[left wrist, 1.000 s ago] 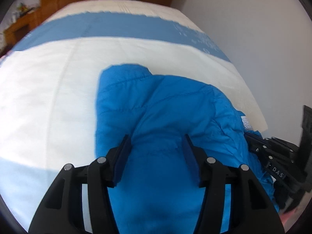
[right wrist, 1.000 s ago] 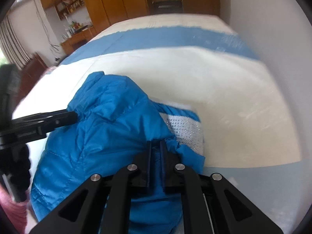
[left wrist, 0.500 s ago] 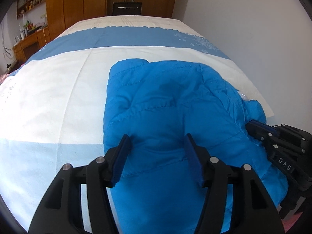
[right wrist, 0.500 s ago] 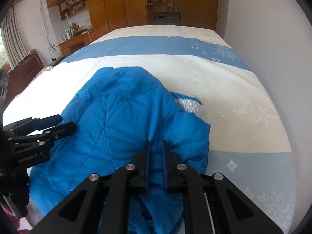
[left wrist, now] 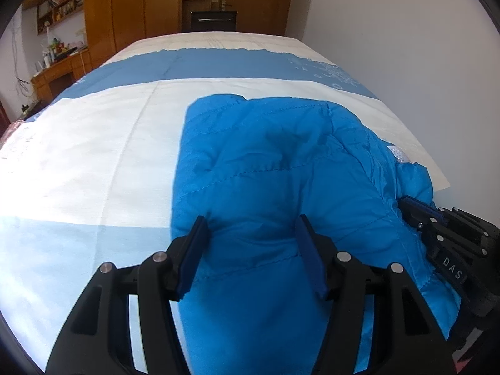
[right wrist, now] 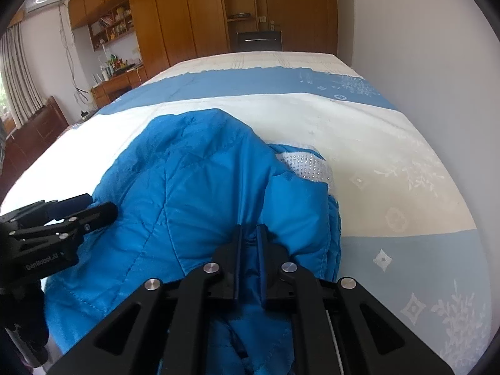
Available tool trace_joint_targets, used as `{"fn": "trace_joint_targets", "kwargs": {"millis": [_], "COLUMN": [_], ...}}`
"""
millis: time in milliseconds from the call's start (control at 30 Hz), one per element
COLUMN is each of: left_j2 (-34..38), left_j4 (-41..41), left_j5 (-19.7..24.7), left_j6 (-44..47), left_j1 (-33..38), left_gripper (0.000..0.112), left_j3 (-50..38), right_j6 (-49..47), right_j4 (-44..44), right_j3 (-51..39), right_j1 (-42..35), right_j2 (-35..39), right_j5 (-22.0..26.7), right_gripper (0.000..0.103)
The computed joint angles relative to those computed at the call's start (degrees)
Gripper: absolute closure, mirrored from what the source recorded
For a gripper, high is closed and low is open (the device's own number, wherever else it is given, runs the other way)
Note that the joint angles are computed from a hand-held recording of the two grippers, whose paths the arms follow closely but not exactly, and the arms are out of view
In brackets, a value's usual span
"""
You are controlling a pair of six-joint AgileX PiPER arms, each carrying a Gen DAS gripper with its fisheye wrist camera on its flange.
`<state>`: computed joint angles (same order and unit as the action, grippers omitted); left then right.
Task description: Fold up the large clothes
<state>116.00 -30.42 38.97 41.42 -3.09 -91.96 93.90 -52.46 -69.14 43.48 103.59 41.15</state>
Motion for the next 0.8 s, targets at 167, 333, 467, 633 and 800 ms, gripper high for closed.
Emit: {"fn": "trace_joint_targets", "kwargs": {"millis": [167,333,467,633,800], "left_j2": [-5.2,-9.8,-12.1,-14.1,-14.7], "left_j4": [-1.2,-4.0,-5.6,-7.1,-9.6], "left_j5": [-2.7,-3.9,-5.2,-5.1,-3.5], "left_j6": [2.2,6.1,8.5,11.1,14.1], "left_j1": [1.0,2.5,3.5,5.0,7.1], "left_gripper": [0.055,0.055,0.054,0.049,0.042], "left_j3": [5.9,10.7,13.2,14.8,14.6], "right_j6": [4.5,5.5,6.2,7.6,8.5], "right_j4": [-3.5,-3.9,-4.1,-4.4,-4.0], "right_j3": [3.2,4.2,5.1,6.4,8.7], "right_j1": [2.5,4.8,5.9,7.6,8.2], "right_j2": [-4.2,-6.8,-8.3,-10.2,-13.3], "right_j5": [0.7,3.2,3.8,5.5,5.4], "right_gripper": [0.087,0.087,0.087,0.076,0.058]}}
